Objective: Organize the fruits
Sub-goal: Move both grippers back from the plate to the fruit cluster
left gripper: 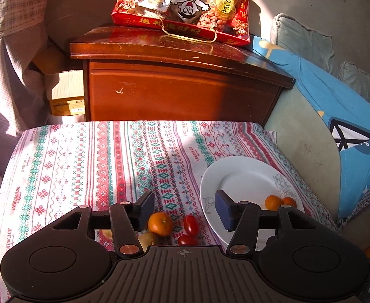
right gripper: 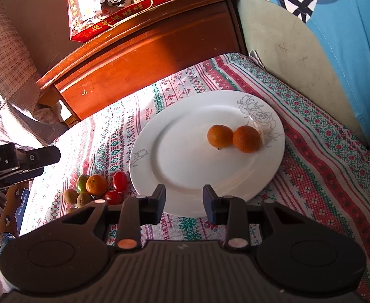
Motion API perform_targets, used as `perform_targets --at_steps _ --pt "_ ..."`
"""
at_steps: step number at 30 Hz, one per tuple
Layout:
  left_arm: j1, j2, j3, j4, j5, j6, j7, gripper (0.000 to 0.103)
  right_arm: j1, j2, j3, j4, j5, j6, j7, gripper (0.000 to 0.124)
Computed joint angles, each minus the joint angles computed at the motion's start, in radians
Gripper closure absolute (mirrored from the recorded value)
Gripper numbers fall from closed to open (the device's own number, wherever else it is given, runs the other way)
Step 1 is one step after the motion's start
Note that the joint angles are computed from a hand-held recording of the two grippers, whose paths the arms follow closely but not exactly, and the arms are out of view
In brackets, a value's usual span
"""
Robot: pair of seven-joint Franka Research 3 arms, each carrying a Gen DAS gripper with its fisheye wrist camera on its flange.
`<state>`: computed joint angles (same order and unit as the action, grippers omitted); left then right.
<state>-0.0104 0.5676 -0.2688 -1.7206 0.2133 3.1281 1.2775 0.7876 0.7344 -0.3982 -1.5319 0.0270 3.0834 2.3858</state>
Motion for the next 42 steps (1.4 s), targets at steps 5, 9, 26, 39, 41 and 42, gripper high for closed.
perform_targets --at_steps 5,9,26,39,41,42 --pt "-0.019 -0.051 0.062 -0.066 -0.004 0.012 -0.064 0.05 -0.046 -0.007 0.077 0.004 0.003 0.023 -0.08 0.09" --pt "-0.062 -0.076 0.136 -0.099 0.013 0.002 -0.128 0.05 -0.095 -0.013 0.162 0.006 0.025 0.048 -0.176 0.09" --pt "-0.07 -0.1 0.206 -0.17 0.117 -0.017 -0.221 0.05 -0.237 0.03 0.437 0.081 0.158 0.03 -0.542 0.09" --pt "-0.05 -0.092 0.201 -0.172 0.144 -0.063 -0.194 0.05 -0.202 0.109 0.432 0.206 0.196 -0.029 -0.633 0.09" --pt "-0.05 -0.092 0.201 -0.173 0.147 -0.062 -0.188 0.05 -0.189 0.124 0.415 0.229 0.188 -0.039 -0.625 0.09" --pt "-0.054 -0.093 0.207 -0.174 0.151 -0.059 -0.187 0.05 -0.189 0.132 0.414 0.24 0.187 -0.044 -0.622 0.09"
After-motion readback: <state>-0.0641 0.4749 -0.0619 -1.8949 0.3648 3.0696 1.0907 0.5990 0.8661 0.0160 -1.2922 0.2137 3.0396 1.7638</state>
